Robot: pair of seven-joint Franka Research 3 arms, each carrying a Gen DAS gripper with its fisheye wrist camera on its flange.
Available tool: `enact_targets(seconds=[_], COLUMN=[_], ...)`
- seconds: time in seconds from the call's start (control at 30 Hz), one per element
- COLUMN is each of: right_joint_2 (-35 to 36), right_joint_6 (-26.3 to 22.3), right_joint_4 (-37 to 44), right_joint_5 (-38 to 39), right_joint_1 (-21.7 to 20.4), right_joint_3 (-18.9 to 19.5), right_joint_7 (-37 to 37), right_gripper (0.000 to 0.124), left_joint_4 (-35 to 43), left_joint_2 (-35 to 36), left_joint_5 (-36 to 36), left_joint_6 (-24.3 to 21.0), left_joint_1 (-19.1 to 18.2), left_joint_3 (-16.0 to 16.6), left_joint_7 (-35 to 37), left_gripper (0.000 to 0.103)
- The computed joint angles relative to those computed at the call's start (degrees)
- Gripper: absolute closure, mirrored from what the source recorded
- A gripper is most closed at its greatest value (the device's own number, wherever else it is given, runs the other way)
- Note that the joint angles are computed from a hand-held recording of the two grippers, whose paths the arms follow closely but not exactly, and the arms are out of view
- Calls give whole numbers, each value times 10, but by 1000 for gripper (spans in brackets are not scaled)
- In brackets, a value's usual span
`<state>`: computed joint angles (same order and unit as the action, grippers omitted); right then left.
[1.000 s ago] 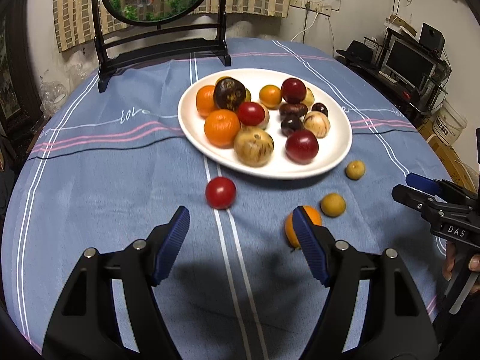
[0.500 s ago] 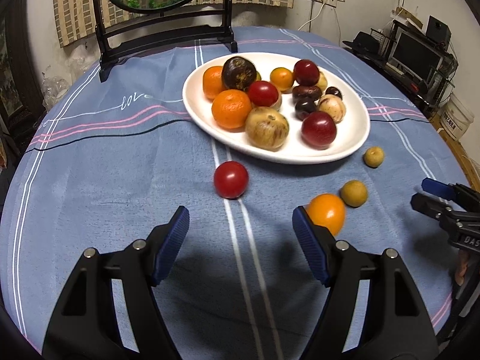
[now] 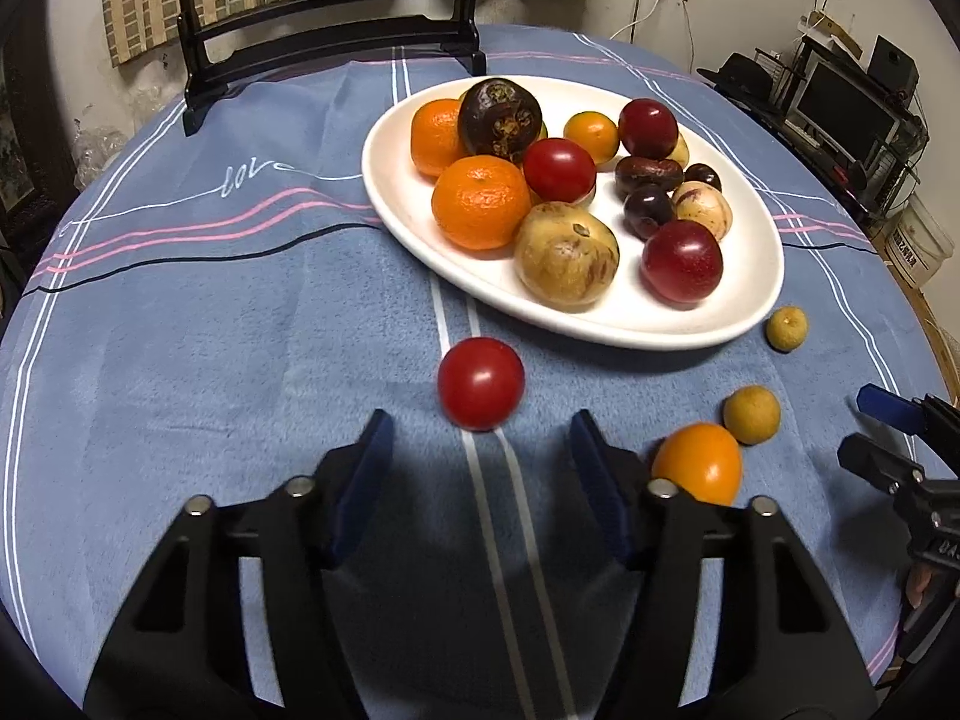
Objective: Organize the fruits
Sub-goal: 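Grasp a red tomato with the left tool while the right tool grasps a yellow-green fruit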
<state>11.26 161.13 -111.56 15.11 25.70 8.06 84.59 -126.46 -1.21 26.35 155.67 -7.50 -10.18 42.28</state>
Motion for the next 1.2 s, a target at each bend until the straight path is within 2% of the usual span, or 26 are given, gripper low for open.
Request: enact_targets(seconds=[0.1,0.17,0.37,0.47,0.6,0.7,0.77,0.9,0.97,1.03,1.2], right_joint_2=[3,4,15,35,66,93,110,128,129,125,99], right_joint_6=[-4,-6,-23,-45,-67,-92,-103,-108,-109,-105,-87], right_joint_4=[4,7,28,58,102,143,167,190,193,188,150], right_joint_5=[-4,-7,-21,-120,-153,-171,-198,-192,-178,-203,-172], right_joint_1=[2,4,13,51,61,69,84,83,78,95,76], right_joint_3=[0,0,6,-25,-25,-27,-39,-32,-24,-43,-30], right_joint_7=[0,0,-24,34,42,47,63,52,38,66,63], right_gripper=[57,57,57,57,58,71,74,78,98,98,98], left_joint_4=[14,8,4,-2,-7,-8,-9,-11,-12,-11,-13], left_joint_2=[10,9,5,5,3,3,3,2,2,2,-1], left_joint_5=[30,15,62,35,39,42,37,29,30,33,34], left_joint_6=[-16,4,8,20,26,27,31,35,36,35,34], left_joint_1=[1,2,3,5,6,6,7,8,8,8,7], left_joint_3=[1,3,3,5,4,4,4,5,4,4,3], left_joint_7=[-24,-13,-47,-30,-33,-35,-32,-26,-28,-30,-32], left_gripper=[67,75,75,75,75,75,75,75,75,75,75])
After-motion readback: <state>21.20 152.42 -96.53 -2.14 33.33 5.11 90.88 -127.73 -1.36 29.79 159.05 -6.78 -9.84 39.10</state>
